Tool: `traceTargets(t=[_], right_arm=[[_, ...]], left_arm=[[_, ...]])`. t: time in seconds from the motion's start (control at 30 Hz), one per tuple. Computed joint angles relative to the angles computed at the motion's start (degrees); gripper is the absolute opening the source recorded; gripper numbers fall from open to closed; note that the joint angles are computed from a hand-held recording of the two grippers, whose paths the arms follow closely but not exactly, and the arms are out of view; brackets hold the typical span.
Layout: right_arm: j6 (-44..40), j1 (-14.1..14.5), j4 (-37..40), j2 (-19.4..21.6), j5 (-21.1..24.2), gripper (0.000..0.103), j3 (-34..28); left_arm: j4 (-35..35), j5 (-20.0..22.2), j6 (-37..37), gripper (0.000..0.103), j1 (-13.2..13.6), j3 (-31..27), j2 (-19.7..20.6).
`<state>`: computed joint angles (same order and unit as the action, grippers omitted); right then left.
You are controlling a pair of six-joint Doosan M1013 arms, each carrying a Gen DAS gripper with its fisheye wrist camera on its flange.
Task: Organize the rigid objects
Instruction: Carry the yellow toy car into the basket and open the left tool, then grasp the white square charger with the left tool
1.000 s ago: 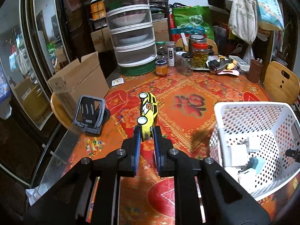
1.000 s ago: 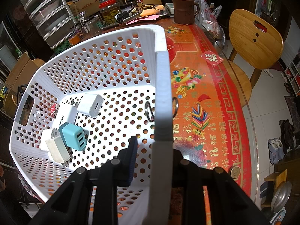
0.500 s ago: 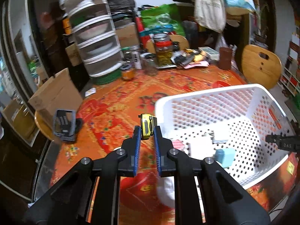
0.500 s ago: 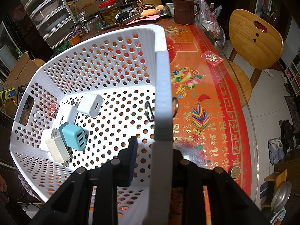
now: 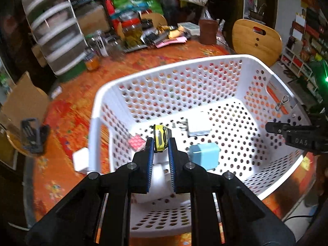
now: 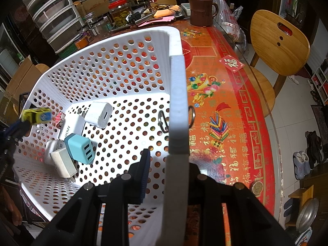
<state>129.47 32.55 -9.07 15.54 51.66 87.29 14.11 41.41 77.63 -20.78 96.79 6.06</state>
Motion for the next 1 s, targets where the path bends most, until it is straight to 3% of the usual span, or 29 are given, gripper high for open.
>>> traceTargets(t=[0.07,0.1,0.13,0.17,0.2,0.23,0.3,0.37,0.5,0.63,0.73,0.83,1.0], right_arm=[[-0.01,0.00,0.02,0.01,0.02,0.026,-0.01],[-0.01,-0.02,0.05,0.04,0.07,0.026,-0.06],[-0.01,0.00,0.04,0.02,0.04,0.026,-0.01],[-0.01,0.00,0.04,0.02,0.04,0.026,-0.01],[-0.07,-0.01,0.05,0.04,0.08,0.026,-0.05],[-0.07,-0.01,0.05,0.04,0.08,0.026,-0.05],[-0.23,0.04,0.03,0.03,0.08,0.026,0.00],[-0.23,0.11,-0.03,0.06,0.24,0.026,-0.03],[-0.15,0.16,-0.04,0.08,0.29,0.026,-0.05],[-0.24,0.12,-0.03,0.06,0.23,0.026,-0.02],[-0.04,0.09,-0.01,0.02,0.05,0.026,0.06],[-0.02,0.17,-0.20,-0.04,-0.01,0.026,0.13],[-0.34,0.16,-0.11,-0.01,0.28,0.026,0.03]], left_arm=[[-1.32,0.08,1.51,0.014,0.25,-0.03,0.28],[-2.36,-0.24,2.92,0.025,0.39,0.02,0.30],[-3.39,-0.46,4.33,0.037,0.55,0.02,0.25],[-2.57,-1.52,3.74,0.072,0.57,0.48,-0.22],[-0.24,-3.41,1.64,0.097,0.49,1.27,-0.98],[2.50,-6.16,-0.80,0.102,0.59,2.45,-2.13],[2.23,-9.64,-1.36,0.102,1.90,3.85,-4.22],[-3.60,-11.51,1.98,0.102,4.90,4.54,-6.13],[-3.51,-12.19,-0.13,0.102,9.85,5.17,-7.61],[-11.15,-6.75,7.20,0.102,16.76,3.77,-4.32],[-10.08,-2.23,5.61,0.102,19.95,2.67,0.10],[-13.47,-2.64,8.05,0.102,21.35,2.83,2.49],[-16.23,-4.18,11.14,0.102,20.92,3.04,5.00]])
